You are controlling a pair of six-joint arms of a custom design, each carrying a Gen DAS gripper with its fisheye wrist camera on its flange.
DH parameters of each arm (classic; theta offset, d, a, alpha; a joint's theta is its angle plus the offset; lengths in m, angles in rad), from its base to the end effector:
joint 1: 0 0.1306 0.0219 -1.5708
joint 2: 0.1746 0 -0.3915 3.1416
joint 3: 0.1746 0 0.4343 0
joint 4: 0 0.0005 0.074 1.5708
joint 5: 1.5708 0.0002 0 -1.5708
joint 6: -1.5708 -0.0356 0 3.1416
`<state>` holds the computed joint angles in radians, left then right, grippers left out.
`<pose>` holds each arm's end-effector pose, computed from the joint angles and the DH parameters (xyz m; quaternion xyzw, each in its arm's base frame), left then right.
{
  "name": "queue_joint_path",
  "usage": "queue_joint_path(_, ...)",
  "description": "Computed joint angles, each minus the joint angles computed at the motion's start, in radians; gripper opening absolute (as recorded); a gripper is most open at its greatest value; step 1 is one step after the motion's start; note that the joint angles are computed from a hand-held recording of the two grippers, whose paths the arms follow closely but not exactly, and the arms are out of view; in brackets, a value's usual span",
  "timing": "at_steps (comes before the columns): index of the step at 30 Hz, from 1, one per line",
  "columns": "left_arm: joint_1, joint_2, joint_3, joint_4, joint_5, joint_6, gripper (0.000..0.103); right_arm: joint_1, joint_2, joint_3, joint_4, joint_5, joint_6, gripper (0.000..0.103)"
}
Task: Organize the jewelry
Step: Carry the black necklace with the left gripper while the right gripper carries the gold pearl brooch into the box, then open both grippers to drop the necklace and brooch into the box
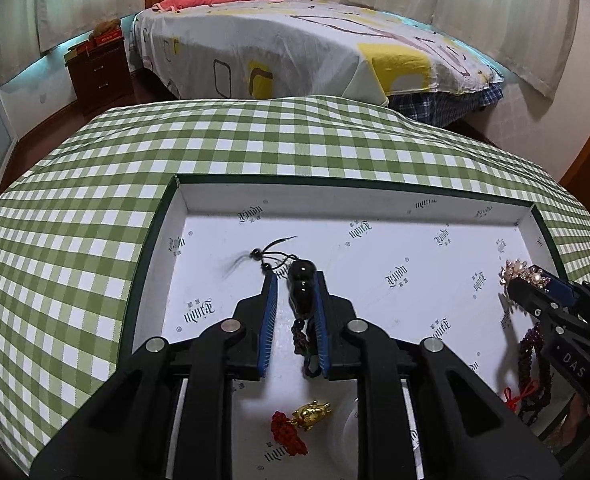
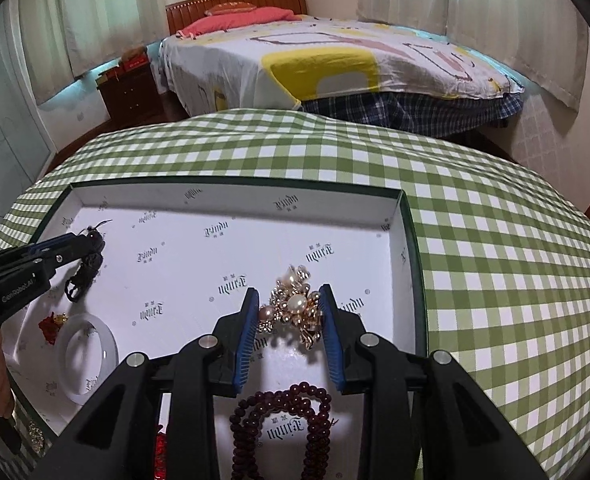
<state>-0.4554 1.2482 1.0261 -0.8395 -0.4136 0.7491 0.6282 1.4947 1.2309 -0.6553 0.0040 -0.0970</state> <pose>0.4009 -0.1809 0.3290 -0.1897 0.9294 0.0241 0.3157 0.4421 0.3204 0.3197 -0.2481 0.9143 0.1118 0.3000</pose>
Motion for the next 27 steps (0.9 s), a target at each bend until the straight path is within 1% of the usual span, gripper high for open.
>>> queue_joint_path(1, 0.001, 0.004, 0.003, 0.001, 0.001, -0.002, 0.021, -0.001, 0.002, 0.003, -0.003, 0.001, -0.002, 0.032)
queue_joint_path(3, 0.003, 0.011, 0.009, 0.001, 0.002, -0.003, 0.03, -0.001, 0.003, 0.004, -0.008, 0.003, -0.006, 0.035)
queue_joint_path(5, 0.003, 0.01, 0.008, 0.003, -0.003, 0.001, 0.036, -0.001, 0.0, 0.002, -0.005, 0.001, -0.005, 0.039)
queue_joint_path(7, 0.002, 0.009, 0.007, 0.004, -0.004, 0.0, 0.038, 0.0, -0.001, 0.001, -0.003, 0.001, -0.002, 0.041)
queue_joint_path(9, 0.001, 0.008, 0.006, 0.004, -0.007, 0.002, 0.046, 0.0, -0.001, 0.001, -0.001, 0.001, -0.001, 0.043)
queue_joint_path(11, 0.0, 0.006, 0.006, 0.004, -0.013, 0.003, 0.05, 0.001, -0.002, 0.0, 0.004, -0.002, -0.002, 0.047)
queue_joint_path(13, -0.002, 0.002, 0.004, 0.0, -0.015, 0.002, 0.052, 0.001, -0.009, -0.007, 0.014, -0.004, -0.001, 0.051)
queue_joint_path(15, -0.005, -0.001, 0.004, -0.003, -0.022, 0.002, 0.056, 0.001, -0.012, -0.009, 0.02, -0.005, 0.002, 0.053)
queue_joint_path(18, -0.012, -0.004, 0.004, -0.007, -0.038, 0.001, 0.064, 0.001, -0.021, -0.02, 0.038, -0.004, 0.003, 0.056)
queue_joint_path(24, -0.028, -0.009, 0.007, -0.014, -0.075, -0.002, 0.077, -0.002, -0.043, -0.043, 0.075, -0.007, -0.009, 0.07)
queue_joint_path(27, -0.04, -0.023, -0.002, -0.003, -0.091, 0.001, 0.078, -0.001, -0.054, -0.055, 0.091, -0.007, -0.014, 0.071)
